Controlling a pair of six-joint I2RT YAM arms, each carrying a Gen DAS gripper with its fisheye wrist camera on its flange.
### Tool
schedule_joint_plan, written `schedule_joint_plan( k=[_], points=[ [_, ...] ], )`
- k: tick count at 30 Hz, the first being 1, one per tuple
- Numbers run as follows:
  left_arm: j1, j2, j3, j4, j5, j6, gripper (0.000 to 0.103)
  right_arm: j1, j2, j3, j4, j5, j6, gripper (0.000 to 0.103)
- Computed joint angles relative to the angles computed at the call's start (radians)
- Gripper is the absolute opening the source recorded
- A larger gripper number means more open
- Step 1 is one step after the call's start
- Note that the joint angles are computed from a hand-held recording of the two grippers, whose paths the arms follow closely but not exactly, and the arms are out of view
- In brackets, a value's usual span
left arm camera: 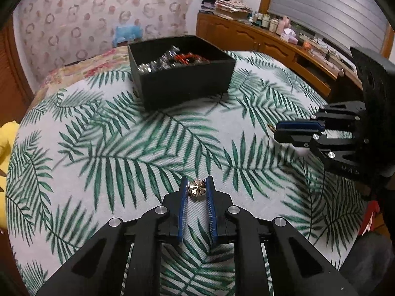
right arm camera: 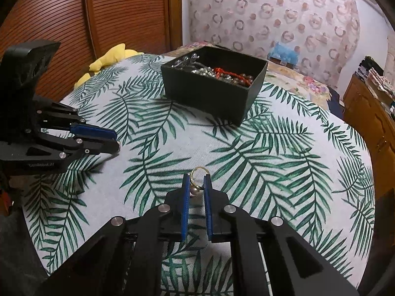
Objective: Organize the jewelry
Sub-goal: 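Carry ring and charm over the black box and open both tools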
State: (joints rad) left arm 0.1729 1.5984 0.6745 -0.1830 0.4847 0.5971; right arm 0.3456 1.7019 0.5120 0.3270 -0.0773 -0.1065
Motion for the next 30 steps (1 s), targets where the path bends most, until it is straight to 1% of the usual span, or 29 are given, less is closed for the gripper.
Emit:
schedule_joint_plan(
  k=[9,18,24,30],
  points=[
    [-0.007,0.025,0.121,-0.016,0.0,-0.059,0.014,-0.055,-0.011,0.087,-0.047,-0.046,-0.035,0.012],
    [-0.008,0.046,0.245,-0.025,0.001,-0.114,0.014,-0.085,0.0,0.222,-0.106,-0.069,-0.081,0.012],
    [-0.008,0.066,0.3,-0.02,0.004,-0.134,0.014,-0.094,0.055,0.327,-0.13,-0.09,-0.081,0.012],
    [-0.029,0.11,0.357,0.0,0.011,-0.165,0.014,-0.092,0.162,0.456,-0.134,-0.099,-0.072,0.012]
  ],
)
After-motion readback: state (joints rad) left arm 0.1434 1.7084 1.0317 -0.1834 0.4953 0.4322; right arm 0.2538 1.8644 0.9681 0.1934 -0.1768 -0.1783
